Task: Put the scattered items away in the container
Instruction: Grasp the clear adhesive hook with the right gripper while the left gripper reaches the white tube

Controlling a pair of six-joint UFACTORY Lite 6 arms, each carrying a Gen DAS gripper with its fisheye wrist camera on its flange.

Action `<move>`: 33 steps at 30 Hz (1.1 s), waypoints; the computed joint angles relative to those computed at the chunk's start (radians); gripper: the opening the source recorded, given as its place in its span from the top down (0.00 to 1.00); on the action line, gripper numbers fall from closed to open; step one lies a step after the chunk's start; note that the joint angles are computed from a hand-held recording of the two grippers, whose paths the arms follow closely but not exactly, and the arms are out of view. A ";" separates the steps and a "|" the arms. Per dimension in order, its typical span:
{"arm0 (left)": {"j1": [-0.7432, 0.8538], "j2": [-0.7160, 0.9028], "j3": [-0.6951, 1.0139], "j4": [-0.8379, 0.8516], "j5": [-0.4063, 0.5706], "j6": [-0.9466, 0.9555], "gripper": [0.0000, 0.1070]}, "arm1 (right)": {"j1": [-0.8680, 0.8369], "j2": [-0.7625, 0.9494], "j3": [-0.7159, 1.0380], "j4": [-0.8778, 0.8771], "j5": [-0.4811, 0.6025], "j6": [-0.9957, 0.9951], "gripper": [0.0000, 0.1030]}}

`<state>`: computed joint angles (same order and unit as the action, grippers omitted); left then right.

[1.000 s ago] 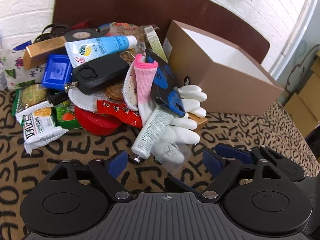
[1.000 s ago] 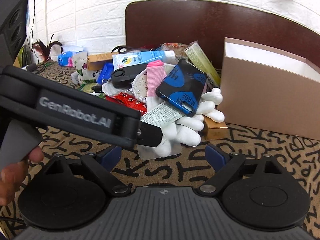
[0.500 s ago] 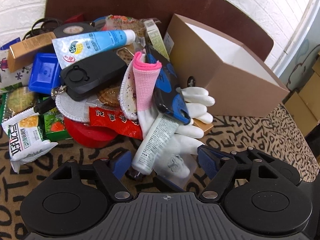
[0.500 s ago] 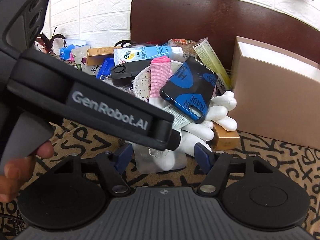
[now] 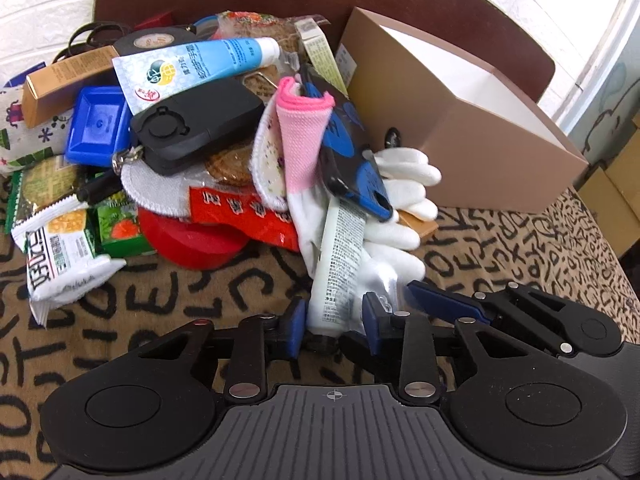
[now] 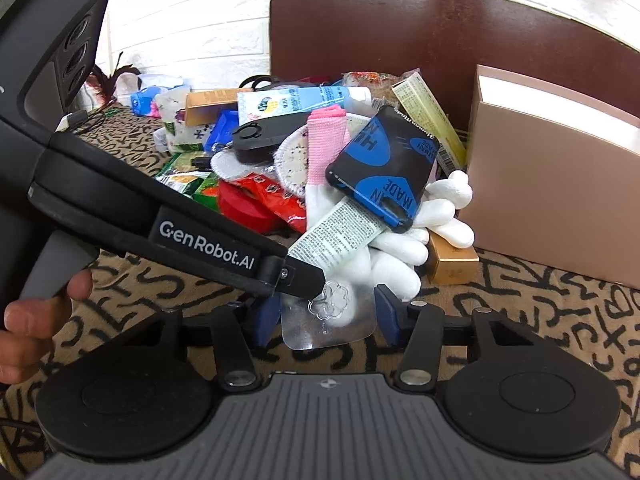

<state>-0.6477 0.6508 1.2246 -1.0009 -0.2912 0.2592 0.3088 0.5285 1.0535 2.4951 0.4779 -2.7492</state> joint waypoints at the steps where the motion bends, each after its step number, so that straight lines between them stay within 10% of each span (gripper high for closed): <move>1: -0.011 -0.010 -0.011 -0.012 -0.004 0.006 0.72 | -0.003 -0.017 -0.022 -0.007 0.006 -0.001 0.45; 14: -0.147 -0.135 -0.157 -0.011 -0.003 -0.067 0.67 | -0.084 -0.257 -0.309 -0.216 0.062 0.136 0.45; 27: -0.159 -0.097 -0.142 -0.057 -0.017 -0.111 0.37 | -0.165 -0.297 -0.397 -0.187 0.061 0.114 0.39; 33: -0.153 -0.032 -0.030 -0.361 -0.036 0.205 0.25 | -0.156 -0.291 -0.402 -0.155 0.065 0.084 0.37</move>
<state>-0.8009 0.6192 1.1947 -1.3623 -0.3275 0.4644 0.1528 0.2374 0.6514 2.3403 0.5432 -2.6654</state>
